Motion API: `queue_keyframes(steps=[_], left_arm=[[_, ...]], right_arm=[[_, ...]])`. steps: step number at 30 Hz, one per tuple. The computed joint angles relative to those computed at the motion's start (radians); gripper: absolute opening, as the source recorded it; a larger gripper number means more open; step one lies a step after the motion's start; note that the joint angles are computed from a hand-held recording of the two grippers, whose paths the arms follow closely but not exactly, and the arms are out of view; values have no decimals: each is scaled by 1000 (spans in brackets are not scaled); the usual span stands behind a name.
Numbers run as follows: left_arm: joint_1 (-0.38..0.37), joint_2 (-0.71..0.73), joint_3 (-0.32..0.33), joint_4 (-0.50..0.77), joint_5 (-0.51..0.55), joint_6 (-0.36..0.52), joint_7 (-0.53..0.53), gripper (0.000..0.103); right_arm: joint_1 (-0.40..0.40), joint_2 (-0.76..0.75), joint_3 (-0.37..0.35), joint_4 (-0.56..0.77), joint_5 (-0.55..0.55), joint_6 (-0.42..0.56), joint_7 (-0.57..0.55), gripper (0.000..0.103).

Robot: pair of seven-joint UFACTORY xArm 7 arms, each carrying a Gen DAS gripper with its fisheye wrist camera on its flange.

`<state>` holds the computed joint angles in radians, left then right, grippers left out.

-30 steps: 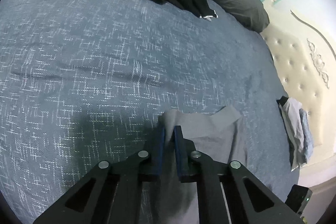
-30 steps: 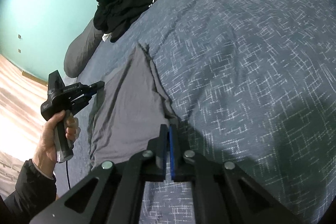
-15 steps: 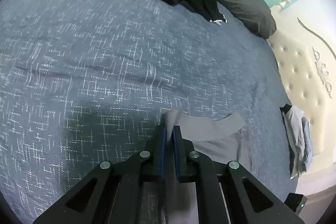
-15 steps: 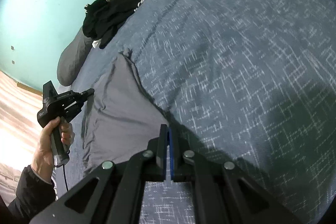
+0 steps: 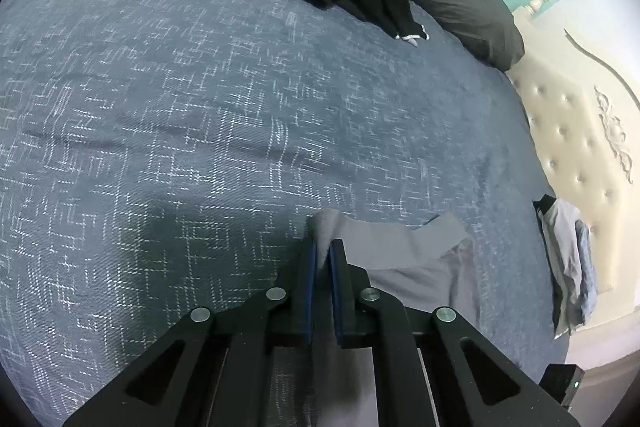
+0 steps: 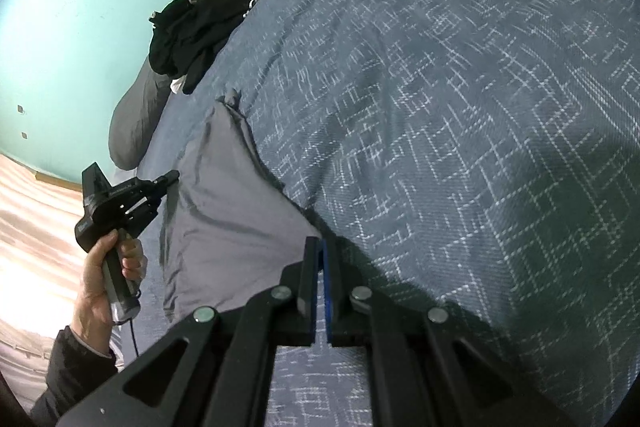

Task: Fold clothes
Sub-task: 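Close both tools on the end of the folded briefs, then lift the grey briefs off the bed with both tools held together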

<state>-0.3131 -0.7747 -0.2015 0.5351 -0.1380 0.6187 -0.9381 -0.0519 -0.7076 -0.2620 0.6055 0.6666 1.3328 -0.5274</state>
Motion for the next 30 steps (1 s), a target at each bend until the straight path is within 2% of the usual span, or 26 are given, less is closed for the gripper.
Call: queue_keyframes(steps=[3, 6, 10, 11, 14, 19, 23, 30], left_arm=[[-3, 0, 0, 2, 1, -3, 3, 7], [-6, -1, 2, 1, 3, 1, 12, 8], [-11, -10, 11, -17, -10, -16, 15, 8], [-13, -10, 14, -21, -13, -21, 17, 8], [-17, -11, 18, -28, -20, -34, 23, 8], [-23, -4, 17, -31, -25, -50, 32, 8], [-28, 1, 22, -34, -31, -64, 41, 8], [-38, -2, 34, -48, -43, -79, 63, 8]], right_arm=[[-12, -4, 8, 18, -17, -13, 21, 4], [2, 0, -5, 47, 9, -23, 17, 5], [50, 32, 11, 102, 63, -60, -4, 6], [67, 48, 22, 120, 76, -70, -6, 10], [115, 100, 53, 177, 111, -98, -14, 34], [201, 272, 145, 337, 118, -145, -38, 34], [233, 400, 221, 449, 51, -168, -49, 34], [248, 492, 296, 482, -82, -250, -29, 32]])
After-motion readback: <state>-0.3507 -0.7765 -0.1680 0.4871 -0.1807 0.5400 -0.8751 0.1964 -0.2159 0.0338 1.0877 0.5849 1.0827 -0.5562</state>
